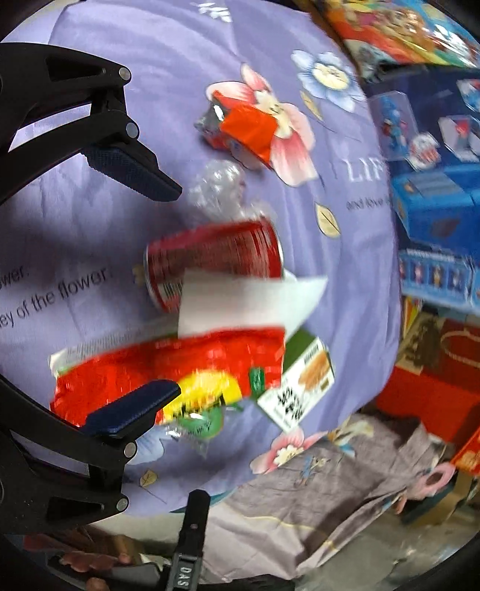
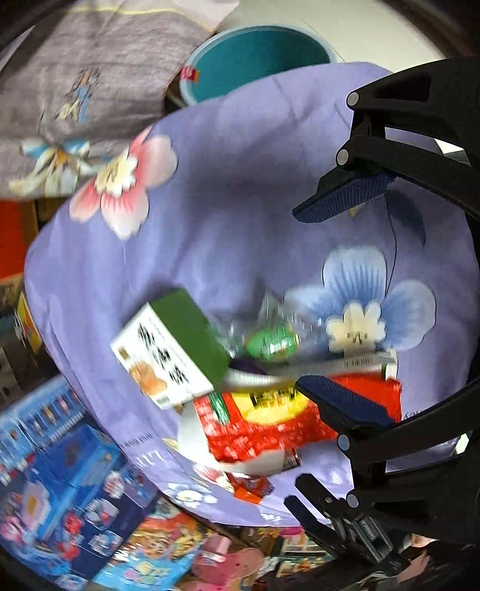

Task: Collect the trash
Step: 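Move both tools back over the trash pile on the table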

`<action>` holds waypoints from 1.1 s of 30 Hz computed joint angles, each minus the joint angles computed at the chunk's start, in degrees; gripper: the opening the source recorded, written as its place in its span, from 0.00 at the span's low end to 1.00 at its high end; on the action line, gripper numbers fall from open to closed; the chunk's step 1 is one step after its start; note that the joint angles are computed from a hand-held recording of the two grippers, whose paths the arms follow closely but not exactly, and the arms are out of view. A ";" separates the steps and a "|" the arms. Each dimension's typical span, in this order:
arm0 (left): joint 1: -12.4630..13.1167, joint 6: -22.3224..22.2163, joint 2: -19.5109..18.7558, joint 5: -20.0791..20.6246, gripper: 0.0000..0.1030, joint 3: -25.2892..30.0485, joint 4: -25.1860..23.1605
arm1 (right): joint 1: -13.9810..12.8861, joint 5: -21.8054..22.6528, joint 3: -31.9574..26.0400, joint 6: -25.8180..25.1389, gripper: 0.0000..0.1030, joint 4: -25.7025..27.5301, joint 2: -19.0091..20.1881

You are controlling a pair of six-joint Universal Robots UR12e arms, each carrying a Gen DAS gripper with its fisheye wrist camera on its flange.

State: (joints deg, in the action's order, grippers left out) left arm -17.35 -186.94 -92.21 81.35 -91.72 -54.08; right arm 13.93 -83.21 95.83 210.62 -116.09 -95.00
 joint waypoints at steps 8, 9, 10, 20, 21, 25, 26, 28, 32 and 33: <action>1.85 0.07 -0.13 -0.75 0.94 -1.04 -0.18 | 3.54 0.12 -4.99 -2.17 0.78 2.49 4.91; 2.21 0.08 -0.08 -1.16 0.94 -1.24 -0.26 | 3.97 0.07 -5.47 -2.52 0.78 2.66 5.44; 2.58 0.10 0.05 -1.60 0.94 -1.57 -0.26 | 4.31 0.09 -5.83 -2.79 0.78 2.78 5.87; 5.25 -1.10 1.23 -3.45 0.94 -3.79 -0.32 | 7.70 -1.10 -10.43 -5.51 0.78 5.29 11.43; 5.33 -1.06 1.20 -3.50 0.94 -3.78 -0.42 | 7.93 -1.59 -10.68 -5.62 0.78 5.44 11.83; 5.42 -0.84 1.06 -4.19 0.94 -3.65 -0.70 | 8.68 -4.15 -10.58 -6.48 0.78 4.31 12.39; 5.41 -0.77 0.97 -4.45 0.94 -3.57 -0.72 | 8.86 -4.89 -10.35 -6.93 0.70 3.80 12.32; 5.27 -0.46 0.78 -4.66 0.94 -3.43 -0.68 | 8.70 -4.89 -9.98 -7.21 0.59 3.52 12.04; 4.72 0.21 0.31 -4.50 0.94 -2.94 -1.03 | 7.99 -4.42 -9.15 -7.12 0.38 2.48 11.00; 4.62 0.29 0.25 -4.47 0.94 -2.87 -1.06 | 7.78 -4.22 -8.87 -7.22 0.28 2.15 10.65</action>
State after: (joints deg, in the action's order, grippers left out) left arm -12.74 -186.65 -91.96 76.89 -94.59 -55.14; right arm 21.71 -87.43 86.96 203.40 -113.94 -84.35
